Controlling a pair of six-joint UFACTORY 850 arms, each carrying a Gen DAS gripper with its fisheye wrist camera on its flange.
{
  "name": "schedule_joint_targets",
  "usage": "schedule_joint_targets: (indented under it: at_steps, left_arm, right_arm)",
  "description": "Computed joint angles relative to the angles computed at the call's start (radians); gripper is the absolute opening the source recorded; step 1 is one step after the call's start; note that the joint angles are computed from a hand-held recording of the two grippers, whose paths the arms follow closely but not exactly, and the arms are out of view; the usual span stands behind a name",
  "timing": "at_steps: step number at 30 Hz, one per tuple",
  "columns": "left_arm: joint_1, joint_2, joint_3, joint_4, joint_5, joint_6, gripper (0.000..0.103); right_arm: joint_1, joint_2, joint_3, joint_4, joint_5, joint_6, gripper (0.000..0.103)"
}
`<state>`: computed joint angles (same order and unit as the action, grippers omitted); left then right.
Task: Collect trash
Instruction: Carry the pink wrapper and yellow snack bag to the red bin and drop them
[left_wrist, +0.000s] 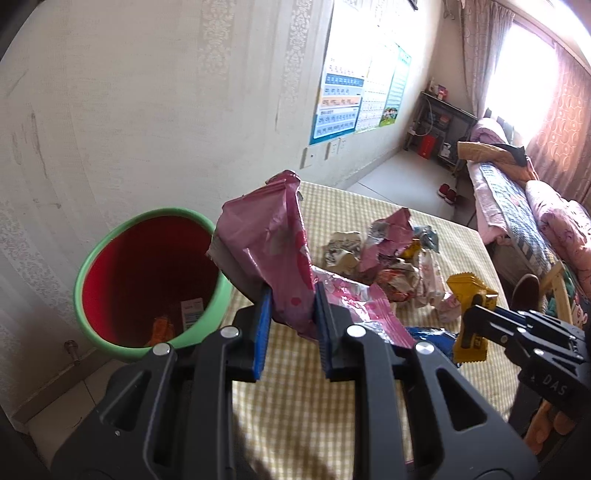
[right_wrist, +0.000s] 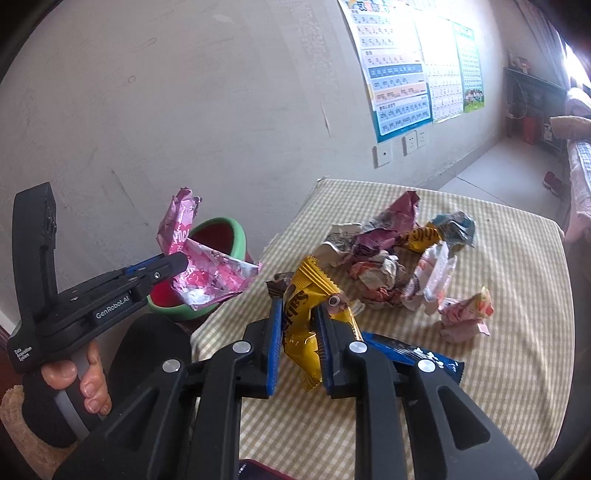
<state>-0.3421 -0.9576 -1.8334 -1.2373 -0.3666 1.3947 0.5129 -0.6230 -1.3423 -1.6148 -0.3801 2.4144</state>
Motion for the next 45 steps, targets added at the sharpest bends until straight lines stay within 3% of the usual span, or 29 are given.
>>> schedule_joint_targets:
  at_steps: [16, 23, 33, 45]
  left_arm:
    - [0.036, -0.048, -0.07, 0.066, 0.078, -0.077, 0.022]
    - [0.059, -0.099, -0.144, 0.35, 0.109, -0.344, 0.022]
    - [0.091, -0.156, -0.238, 0.538, 0.098, -0.563, 0.022]
    - [0.114, -0.235, -0.364, 0.747, 0.074, -0.779, 0.022]
  right_arm:
    - [-0.02, -0.124, -0.207, 0.164, 0.115, -0.291, 0.019]
    - [-0.033, -0.201, -0.331, 0.329, 0.174, -0.505, 0.019]
    - [-0.05, -0.325, -0.542, 0.735, 0.209, -0.963, 0.019]
    - [-0.076, -0.49, -0.817, 1.502, 0.191, -1.683, 0.019]
